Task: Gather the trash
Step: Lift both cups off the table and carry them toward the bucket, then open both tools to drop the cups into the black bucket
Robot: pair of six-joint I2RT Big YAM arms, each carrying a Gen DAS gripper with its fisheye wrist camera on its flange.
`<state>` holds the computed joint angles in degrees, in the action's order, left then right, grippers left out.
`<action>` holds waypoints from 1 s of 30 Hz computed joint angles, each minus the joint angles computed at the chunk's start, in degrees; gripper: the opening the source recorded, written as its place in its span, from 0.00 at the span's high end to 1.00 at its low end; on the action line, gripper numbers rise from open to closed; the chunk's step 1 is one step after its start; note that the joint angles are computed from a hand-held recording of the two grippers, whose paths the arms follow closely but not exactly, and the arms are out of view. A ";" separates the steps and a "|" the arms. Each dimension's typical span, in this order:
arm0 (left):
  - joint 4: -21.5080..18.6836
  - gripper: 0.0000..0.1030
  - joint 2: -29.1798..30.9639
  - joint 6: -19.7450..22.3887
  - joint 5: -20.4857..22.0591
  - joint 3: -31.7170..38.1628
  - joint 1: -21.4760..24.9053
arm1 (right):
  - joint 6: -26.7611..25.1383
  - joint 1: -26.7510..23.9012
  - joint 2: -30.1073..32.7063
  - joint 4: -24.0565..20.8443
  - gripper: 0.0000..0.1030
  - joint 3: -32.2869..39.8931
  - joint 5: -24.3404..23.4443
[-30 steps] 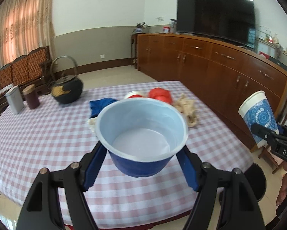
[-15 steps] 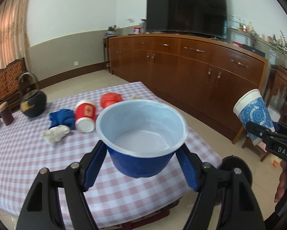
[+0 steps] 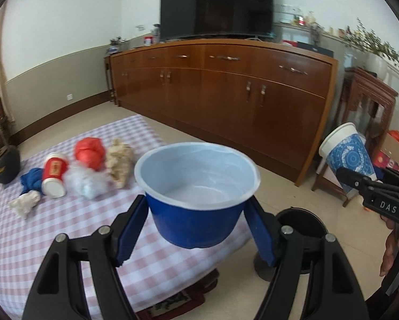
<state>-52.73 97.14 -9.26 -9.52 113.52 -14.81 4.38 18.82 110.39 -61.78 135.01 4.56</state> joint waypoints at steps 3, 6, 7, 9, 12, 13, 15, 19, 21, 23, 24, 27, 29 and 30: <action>-0.78 0.28 1.74 0.26 0.56 1.93 -1.36 | -0.06 -1.62 -1.62 0.89 0.40 -2.92 -0.16; -1.40 0.28 3.42 0.41 1.16 3.76 -2.73 | -0.43 -3.12 -3.18 1.78 0.40 -5.94 -0.11; -1.72 0.28 4.09 0.51 1.57 4.54 -3.13 | -0.63 -3.49 -3.56 1.97 0.40 -6.75 0.01; -2.13 0.28 5.17 0.67 2.21 5.83 -3.82 | -1.10 -4.24 -4.49 2.60 0.40 -8.68 -0.16; -2.83 0.28 6.96 1.19 3.58 7.73 -5.00 | -1.98 -5.67 -5.97 3.58 0.40 -11.88 -0.44; -3.12 0.28 7.61 1.28 3.80 8.40 -5.41 | -2.11 -6.14 -6.41 3.96 0.40 -12.86 -0.62; -3.80 0.28 9.11 1.65 4.49 9.90 -6.31 | -2.49 -7.15 -7.17 4.39 0.40 -14.57 -0.69; -5.39 0.28 11.98 2.11 6.00 12.88 -7.77 | -2.73 -9.11 -8.29 5.07 0.40 -17.66 -0.95; -6.25 0.28 13.46 2.15 6.64 14.39 -8.46 | -3.01 -9.86 -8.65 5.41 0.40 -19.12 -1.03; -7.14 0.28 14.82 2.29 7.50 15.88 -8.95 | -3.79 -10.55 -8.80 5.66 0.40 -20.37 -1.29; -7.62 0.28 15.55 2.39 8.05 16.61 -9.19 | -4.43 -10.91 -8.80 5.84 0.40 -21.00 -1.51; -9.64 0.28 17.95 2.90 9.56 19.20 -9.74 | -6.53 -11.81 -8.54 6.01 0.40 -22.34 -2.75; -10.71 0.28 19.40 3.23 10.32 20.68 -10.00 | -8.08 -12.28 -8.31 6.08 0.40 -23.27 -3.55; -11.33 0.28 20.19 3.34 10.77 21.51 -10.11 | -9.05 -12.48 -8.08 6.09 0.40 -23.75 -3.64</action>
<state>-64.06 117.33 -5.93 1.25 135.03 -24.93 -4.66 6.34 102.31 -55.68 111.26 0.93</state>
